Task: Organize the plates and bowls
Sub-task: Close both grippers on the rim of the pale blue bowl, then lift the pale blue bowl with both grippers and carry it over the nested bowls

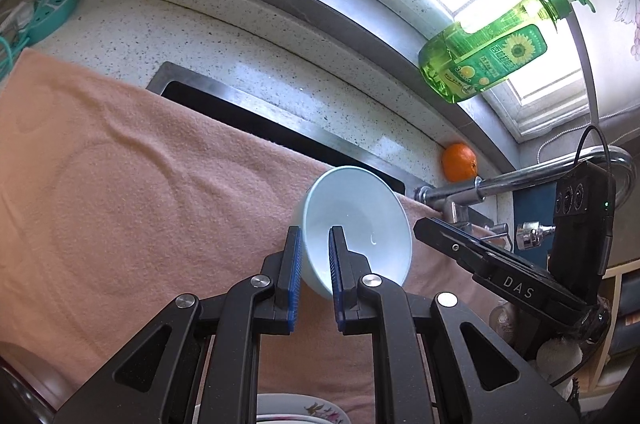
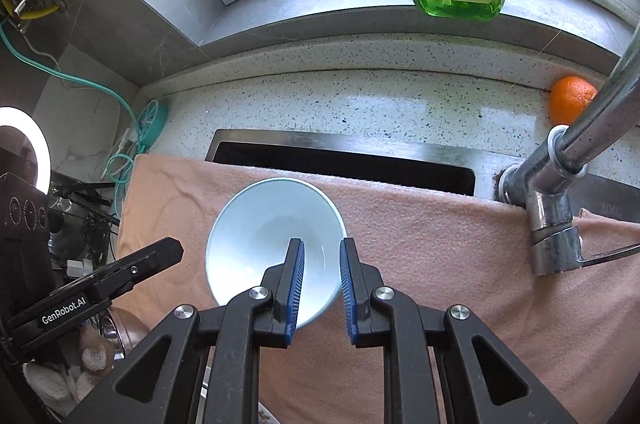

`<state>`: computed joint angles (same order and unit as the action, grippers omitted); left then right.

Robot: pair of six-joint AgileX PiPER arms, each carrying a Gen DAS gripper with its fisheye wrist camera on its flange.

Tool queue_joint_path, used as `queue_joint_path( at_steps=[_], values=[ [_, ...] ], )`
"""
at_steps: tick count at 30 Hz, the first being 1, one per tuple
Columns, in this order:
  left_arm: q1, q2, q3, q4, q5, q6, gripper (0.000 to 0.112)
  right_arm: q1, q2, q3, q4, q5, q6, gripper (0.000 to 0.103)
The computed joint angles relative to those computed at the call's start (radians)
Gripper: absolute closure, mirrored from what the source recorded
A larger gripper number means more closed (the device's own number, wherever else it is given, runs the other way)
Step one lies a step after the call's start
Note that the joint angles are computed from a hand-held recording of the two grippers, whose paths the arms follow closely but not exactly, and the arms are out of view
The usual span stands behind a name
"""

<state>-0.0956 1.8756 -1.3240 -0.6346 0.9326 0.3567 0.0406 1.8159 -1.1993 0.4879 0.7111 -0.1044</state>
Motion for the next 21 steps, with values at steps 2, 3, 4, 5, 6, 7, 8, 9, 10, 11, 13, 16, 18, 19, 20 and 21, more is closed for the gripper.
queue_joint_path(
  at_steps=[2,3,4,5,6,7,8,9,10,11,13,16,18,19,20,21],
  values=[
    [-0.011,0.011,-0.002,0.016,-0.012,-0.008,0.101,-0.004,0.014,-0.007,0.001,-0.001,-0.001,0.086],
    [-0.014,0.018,-0.006,0.020,-0.013,-0.010,0.101,-0.006,0.021,-0.011,0.007,0.003,-0.006,0.086],
    [-0.016,0.023,-0.008,0.024,-0.015,-0.013,0.101,-0.006,0.026,-0.014,0.002,0.004,-0.004,0.086],
    [-0.016,0.028,-0.010,0.024,-0.016,-0.014,0.101,-0.005,0.031,-0.019,-0.010,0.004,0.004,0.086],
    [-0.018,0.034,-0.015,0.025,-0.016,-0.018,0.101,-0.005,0.036,-0.024,-0.019,0.004,0.009,0.086],
    [-0.019,0.036,-0.018,0.026,-0.016,-0.019,0.101,-0.006,0.040,-0.026,-0.019,0.006,0.009,0.086],
    [-0.022,0.037,-0.020,0.028,-0.017,-0.019,0.101,-0.009,0.048,-0.034,-0.017,0.010,0.010,0.086],
    [-0.023,0.037,-0.022,0.030,-0.017,-0.019,0.101,-0.012,0.053,-0.039,-0.017,0.014,0.011,0.086],
    [-0.025,0.038,-0.026,0.033,-0.016,-0.020,0.101,-0.015,0.056,-0.040,-0.014,0.016,0.008,0.086],
    [-0.028,0.041,-0.030,0.033,-0.015,-0.020,0.101,-0.017,0.058,-0.041,-0.014,0.018,0.008,0.086],
    [-0.033,0.049,-0.036,0.037,-0.015,-0.024,0.101,-0.021,0.061,-0.043,-0.011,0.023,0.005,0.086],
    [-0.038,0.052,-0.036,0.043,-0.016,-0.026,0.101,-0.022,0.065,-0.043,-0.002,0.028,-0.002,0.086],
    [-0.040,0.053,-0.032,0.046,-0.017,-0.022,0.101,-0.019,0.070,-0.047,-0.001,0.031,-0.004,0.087],
    [-0.041,0.056,-0.034,0.046,-0.015,-0.021,0.101,-0.017,0.071,-0.047,-0.002,0.031,-0.003,0.087],
    [-0.043,0.058,-0.035,0.050,-0.017,-0.023,0.101,-0.014,0.071,-0.046,-0.004,0.029,-0.001,0.087],
    [-0.046,0.059,-0.034,0.054,-0.022,-0.027,0.101,-0.012,0.072,-0.046,-0.006,0.027,0.001,0.087]
  ],
)
